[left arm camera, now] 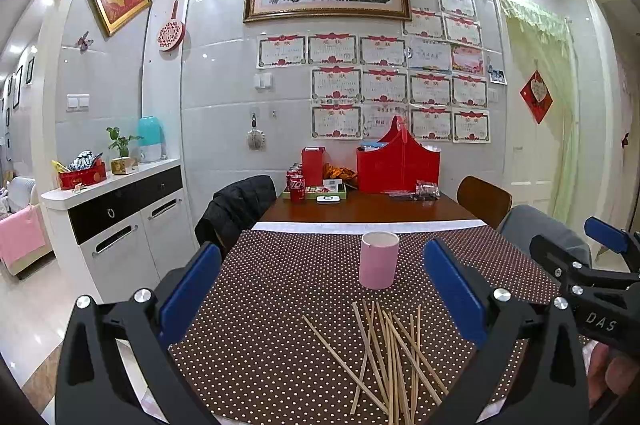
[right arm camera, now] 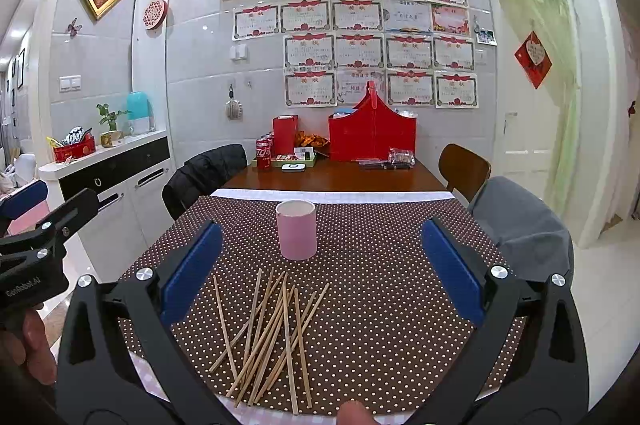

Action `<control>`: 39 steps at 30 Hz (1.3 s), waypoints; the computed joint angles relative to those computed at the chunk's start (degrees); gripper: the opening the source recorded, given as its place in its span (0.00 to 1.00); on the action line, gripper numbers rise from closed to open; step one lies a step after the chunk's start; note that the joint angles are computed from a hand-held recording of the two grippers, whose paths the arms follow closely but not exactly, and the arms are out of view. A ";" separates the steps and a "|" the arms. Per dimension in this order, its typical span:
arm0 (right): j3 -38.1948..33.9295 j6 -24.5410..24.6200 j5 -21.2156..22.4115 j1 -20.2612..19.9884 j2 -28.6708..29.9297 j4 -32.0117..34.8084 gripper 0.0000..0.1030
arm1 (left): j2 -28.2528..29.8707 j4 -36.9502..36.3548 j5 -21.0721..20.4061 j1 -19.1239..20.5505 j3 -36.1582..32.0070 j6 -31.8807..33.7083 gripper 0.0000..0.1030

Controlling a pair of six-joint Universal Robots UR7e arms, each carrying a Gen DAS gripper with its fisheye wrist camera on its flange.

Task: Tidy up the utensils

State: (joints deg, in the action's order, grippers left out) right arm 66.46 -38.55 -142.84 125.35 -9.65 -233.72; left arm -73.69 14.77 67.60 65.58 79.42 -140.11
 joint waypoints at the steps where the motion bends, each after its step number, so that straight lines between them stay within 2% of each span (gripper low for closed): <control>1: 0.22 0.42 -0.03 -0.20 -0.10 0.27 0.95 | 0.26 -0.06 -0.08 0.18 -0.04 0.11 0.96; 5: 1.61 2.76 0.06 -1.42 -0.50 1.35 0.95 | 2.73 0.85 -1.51 1.12 -2.25 0.05 0.96; 9: 3.43 7.09 -0.15 -3.38 -1.11 4.67 0.95 | 7.28 3.02 -3.95 2.93 -6.72 -0.52 0.96; 16: 6.71 17.99 0.11 -7.75 -2.57 15.55 0.95 | 18.53 11.38 -8.58 7.08 -18.27 -2.74 0.96; 21: 8.71 23.69 1.04 -10.14 -3.68 22.56 0.95 | 26.36 18.70 -10.97 9.40 -26.48 -4.45 0.96; 28: 13.25 33.81 6.13 -14.90 -7.46 36.23 0.95 | 35.87 29.48 -12.21 11.72 -38.05 -7.90 0.96; 32: 12.83 35.02 9.24 -16.80 -8.46 45.09 0.95 | 40.82 33.54 -13.25 12.07 -45.05 -8.64 0.96; 35: 11.86 33.99 11.68 -17.79 -8.41 49.49 0.94 | 44.59 37.14 -14.59 12.13 -51.01 -9.01 0.96; 39: 10.85 32.85 13.42 -17.87 -8.58 53.47 0.76 | 49.12 42.14 -14.97 12.56 -59.35 -9.47 0.96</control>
